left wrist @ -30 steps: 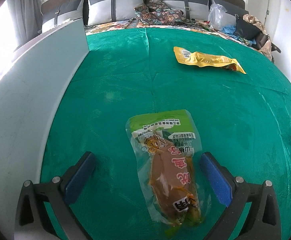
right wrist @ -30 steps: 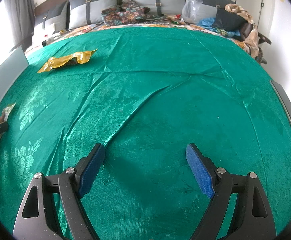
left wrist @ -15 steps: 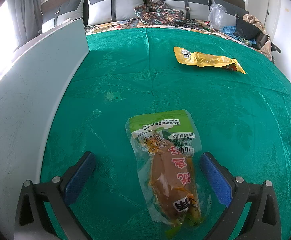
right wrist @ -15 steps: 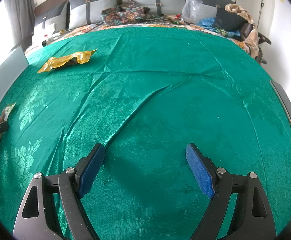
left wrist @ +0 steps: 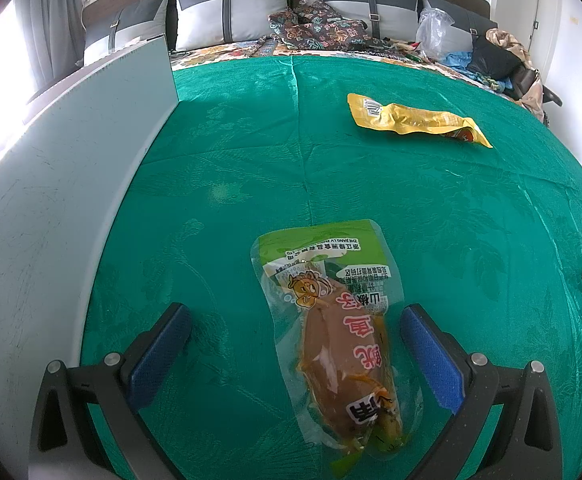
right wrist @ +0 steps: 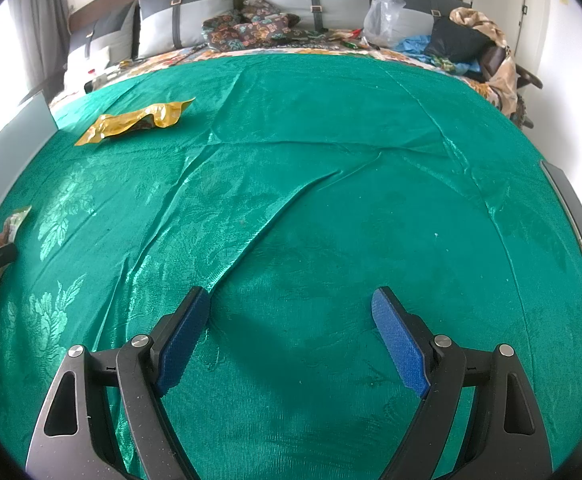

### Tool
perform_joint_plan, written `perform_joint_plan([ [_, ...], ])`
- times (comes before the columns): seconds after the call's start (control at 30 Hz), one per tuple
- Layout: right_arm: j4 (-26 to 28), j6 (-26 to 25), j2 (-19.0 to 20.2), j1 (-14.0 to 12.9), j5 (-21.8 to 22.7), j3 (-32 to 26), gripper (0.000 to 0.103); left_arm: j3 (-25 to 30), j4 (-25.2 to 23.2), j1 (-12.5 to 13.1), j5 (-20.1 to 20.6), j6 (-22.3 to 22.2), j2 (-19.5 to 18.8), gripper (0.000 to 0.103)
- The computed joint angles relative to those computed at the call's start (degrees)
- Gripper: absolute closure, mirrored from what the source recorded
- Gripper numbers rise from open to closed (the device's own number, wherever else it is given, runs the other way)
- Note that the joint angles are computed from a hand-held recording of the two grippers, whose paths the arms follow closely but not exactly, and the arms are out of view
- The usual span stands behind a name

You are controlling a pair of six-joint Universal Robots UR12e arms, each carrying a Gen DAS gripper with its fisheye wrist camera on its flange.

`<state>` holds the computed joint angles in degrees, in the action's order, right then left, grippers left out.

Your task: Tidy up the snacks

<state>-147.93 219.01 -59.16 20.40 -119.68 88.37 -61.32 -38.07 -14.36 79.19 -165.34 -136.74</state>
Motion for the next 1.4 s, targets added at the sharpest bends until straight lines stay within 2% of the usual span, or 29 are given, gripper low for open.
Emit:
perform_joint_plan([
  [0.93, -0.14, -0.18, -0.03, -0.04, 0.24, 0.08, 0.016, -0.13, 0.08, 0.03, -0.07, -0.02, 0.06, 0.0],
  [1.0, -0.18, -3.9, -0.2, -0.37, 1.28, 0.04, 0.018, -0.2, 0.13, 0.02, -0.06, -0.03, 0.1, 0.0],
  [1.1, -1.51, -15.68, 0.67, -0.84, 1.04, -2.05, 0.018, -0.17, 0.12, 0.03, -0.09, -0.04, 0.07, 0.0],
  [1.13, -2.38, -21.13, 1.38, -1.15, 1.55, -3.68, 0.018, -0.17, 0.12, 0.03, -0.09, -0.04, 0.07, 0.0],
  [1.2, -3.32, -29.57, 2.88, -1.74, 4.42, -7.12, 0.018, -0.22, 0.15, 0.02, -0.07, -0.04, 0.1, 0.0],
  [1.23, -2.41, -35.05, 4.1, -2.31, 7.63, -10.05, 0.018, -0.21, 0.14, 0.02, -0.07, -0.04, 0.09, 0.0],
  [1.33, 5.86, -46.98, 8.21, -3.4, 13.68, -19.2, 0.018, -0.16, 0.13, 0.03, -0.09, -0.04, 0.06, 0.0],
  [1.4, 14.47, -54.36, 12.45, -3.49, 14.11, -27.64, 0.018, -0.22, 0.16, 0.03, -0.09, -0.05, 0.09, 0.0],
])
